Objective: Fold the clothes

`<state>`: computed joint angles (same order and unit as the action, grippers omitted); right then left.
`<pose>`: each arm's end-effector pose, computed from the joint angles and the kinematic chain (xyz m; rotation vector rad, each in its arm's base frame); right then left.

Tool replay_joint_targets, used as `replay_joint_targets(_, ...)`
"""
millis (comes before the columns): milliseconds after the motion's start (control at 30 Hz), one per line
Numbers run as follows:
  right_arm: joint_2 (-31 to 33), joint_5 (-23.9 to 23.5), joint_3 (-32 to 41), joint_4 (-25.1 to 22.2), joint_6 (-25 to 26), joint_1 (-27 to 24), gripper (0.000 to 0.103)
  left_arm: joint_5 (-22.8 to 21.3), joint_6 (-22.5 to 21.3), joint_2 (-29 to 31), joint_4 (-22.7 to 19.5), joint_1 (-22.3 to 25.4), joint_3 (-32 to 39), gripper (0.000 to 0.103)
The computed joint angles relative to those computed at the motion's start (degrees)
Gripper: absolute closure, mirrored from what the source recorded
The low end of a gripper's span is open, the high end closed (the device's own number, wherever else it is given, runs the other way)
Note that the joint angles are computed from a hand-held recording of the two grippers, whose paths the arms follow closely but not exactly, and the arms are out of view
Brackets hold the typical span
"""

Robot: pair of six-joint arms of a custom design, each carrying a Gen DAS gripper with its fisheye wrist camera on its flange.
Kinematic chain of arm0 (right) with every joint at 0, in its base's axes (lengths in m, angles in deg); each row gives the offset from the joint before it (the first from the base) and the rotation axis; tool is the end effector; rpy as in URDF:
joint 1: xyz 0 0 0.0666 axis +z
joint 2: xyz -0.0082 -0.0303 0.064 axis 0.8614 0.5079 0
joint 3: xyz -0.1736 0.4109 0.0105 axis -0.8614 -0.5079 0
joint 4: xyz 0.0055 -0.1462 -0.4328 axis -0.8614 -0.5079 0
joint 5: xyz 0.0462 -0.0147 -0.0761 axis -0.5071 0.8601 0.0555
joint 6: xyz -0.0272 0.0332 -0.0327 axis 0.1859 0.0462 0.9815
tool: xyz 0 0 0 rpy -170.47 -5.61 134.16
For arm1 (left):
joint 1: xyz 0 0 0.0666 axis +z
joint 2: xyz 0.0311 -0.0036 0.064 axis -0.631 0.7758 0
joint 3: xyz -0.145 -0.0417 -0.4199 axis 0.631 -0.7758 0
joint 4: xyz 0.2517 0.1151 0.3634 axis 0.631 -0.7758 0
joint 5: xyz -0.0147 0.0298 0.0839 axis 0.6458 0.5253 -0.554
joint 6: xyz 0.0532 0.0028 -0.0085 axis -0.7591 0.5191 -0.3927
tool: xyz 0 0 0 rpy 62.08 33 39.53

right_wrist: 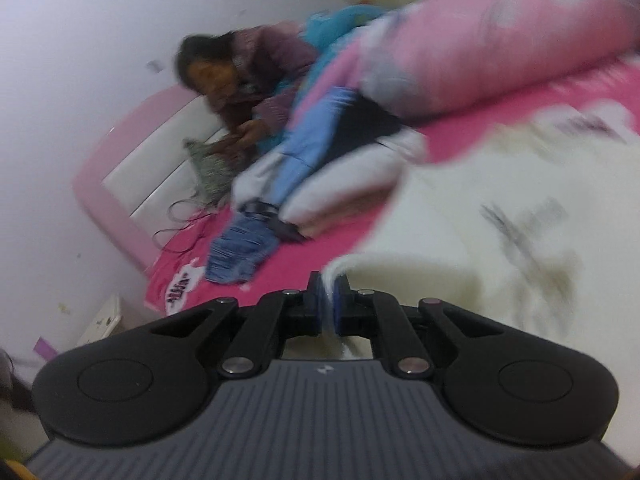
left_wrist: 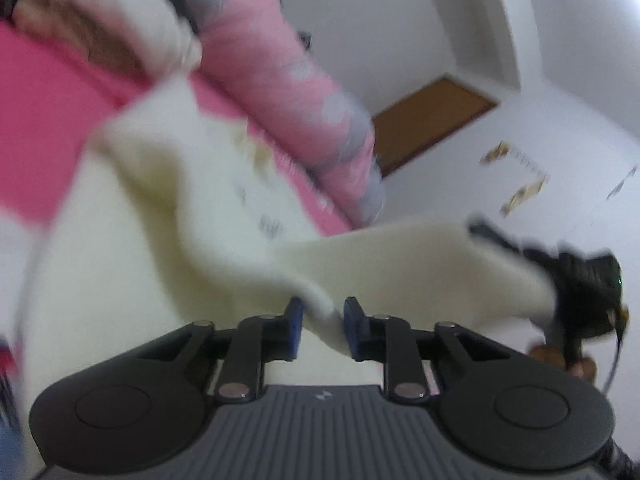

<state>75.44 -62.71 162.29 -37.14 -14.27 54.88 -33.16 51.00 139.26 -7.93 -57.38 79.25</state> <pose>0.4304 -0.0069 0.5998 -0.3516 2.1359 1.0026 0.3788 -0.1434 0.4676 -0.1429 1.9364 -1.2749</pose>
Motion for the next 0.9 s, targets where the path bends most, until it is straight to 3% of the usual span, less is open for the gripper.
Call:
replay_joint_targets(100,10.6,1.2,16.3,1.0,-0.5,8.0,0.099,-4.9,5.1,-2.2,7.9,7.1,0.4,0.086)
replay_joint_targets(167,17.5,1.9,27.8,7.4,-6.1,13.7,0.098,-10.7,9.1,-4.2,11.9,12.9,0.5,0.077)
replay_joint_targets(200,20.6,2.4,32.6,11.3,-8.2,16.1,0.093,-14.0,10.3,-5.4,12.1,15.5,0.3,0.055)
replay_joint_targets(233,23.1,4.1,36.6,13.0,-7.1,18.0,0.084,-16.7,10.2,-6.6,10.4,17.7,0.3,0.034)
replay_joint_targets(300,25.1,10.3,38.4,16.2,-5.8,20.6,0.01,-21.7,6.5,-8.9,5.0,20.6,-0.2,0.031)
replay_joint_targets(333,24.1,12.5,35.0,20.2,-7.2,20.8,0.006,-23.2,4.5,-9.6,2.2,21.3,-0.4,0.031)
replay_joint_targets(367,23.1,14.6,31.5,24.5,-8.7,20.9,0.007,-23.6,3.1,-9.9,-1.2,21.7,-0.4,0.031)
replay_joint_targets(400,22.4,14.0,28.7,25.9,-9.8,20.3,0.007,-23.4,2.2,-9.8,-3.7,21.9,-0.4,0.031)
replay_joint_targets(533,17.3,13.2,16.5,27.2,-11.9,15.4,0.007,-20.4,-0.8,-8.1,-8.7,20.7,-0.3,0.028)
replay_joint_targets(600,14.3,13.3,11.5,25.0,-11.7,12.2,0.007,-20.0,-1.2,-6.7,-9.8,19.2,0.1,0.026)
replay_joint_targets(700,9.1,13.9,5.2,18.6,-7.3,7.0,0.007,-21.4,-1.8,-4.7,-11.8,17.0,1.5,0.025)
replay_joint_targets(833,0.4,15.6,-3.5,12.7,-1.7,-1.0,0.011,-24.0,-7.1,-2.5,-13.7,13.7,4.0,0.024)
replay_joint_targets(900,-3.9,15.5,-7.9,10.4,-0.9,-5.7,0.028,-23.5,-11.8,0.2,-15.0,11.4,7.1,0.024)
